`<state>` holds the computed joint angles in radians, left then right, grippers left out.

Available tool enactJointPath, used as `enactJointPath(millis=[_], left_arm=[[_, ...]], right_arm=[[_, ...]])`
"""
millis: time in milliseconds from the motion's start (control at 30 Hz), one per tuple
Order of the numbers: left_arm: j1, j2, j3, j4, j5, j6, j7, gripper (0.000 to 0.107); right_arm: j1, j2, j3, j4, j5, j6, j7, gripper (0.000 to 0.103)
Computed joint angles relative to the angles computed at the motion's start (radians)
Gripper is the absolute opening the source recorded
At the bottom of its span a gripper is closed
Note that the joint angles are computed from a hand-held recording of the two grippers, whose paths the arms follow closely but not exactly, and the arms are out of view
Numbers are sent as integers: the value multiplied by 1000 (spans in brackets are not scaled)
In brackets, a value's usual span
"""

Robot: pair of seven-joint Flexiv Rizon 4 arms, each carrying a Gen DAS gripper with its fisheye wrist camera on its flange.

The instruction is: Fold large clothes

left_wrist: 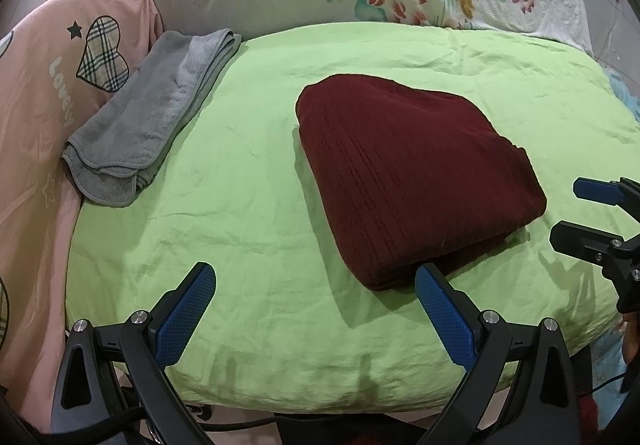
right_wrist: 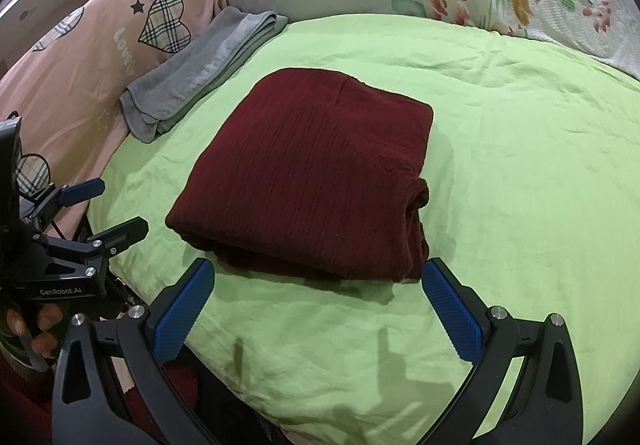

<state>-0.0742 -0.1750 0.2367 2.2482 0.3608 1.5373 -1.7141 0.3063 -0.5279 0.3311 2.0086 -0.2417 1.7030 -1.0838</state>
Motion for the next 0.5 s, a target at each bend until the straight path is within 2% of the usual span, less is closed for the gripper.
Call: enactJointPath(millis=[500], left_arm=[[5, -6, -17, -12, -8, -8, 1, 100]], right_arm=[[-24, -11, 24, -11, 0, 4, -6, 103]])
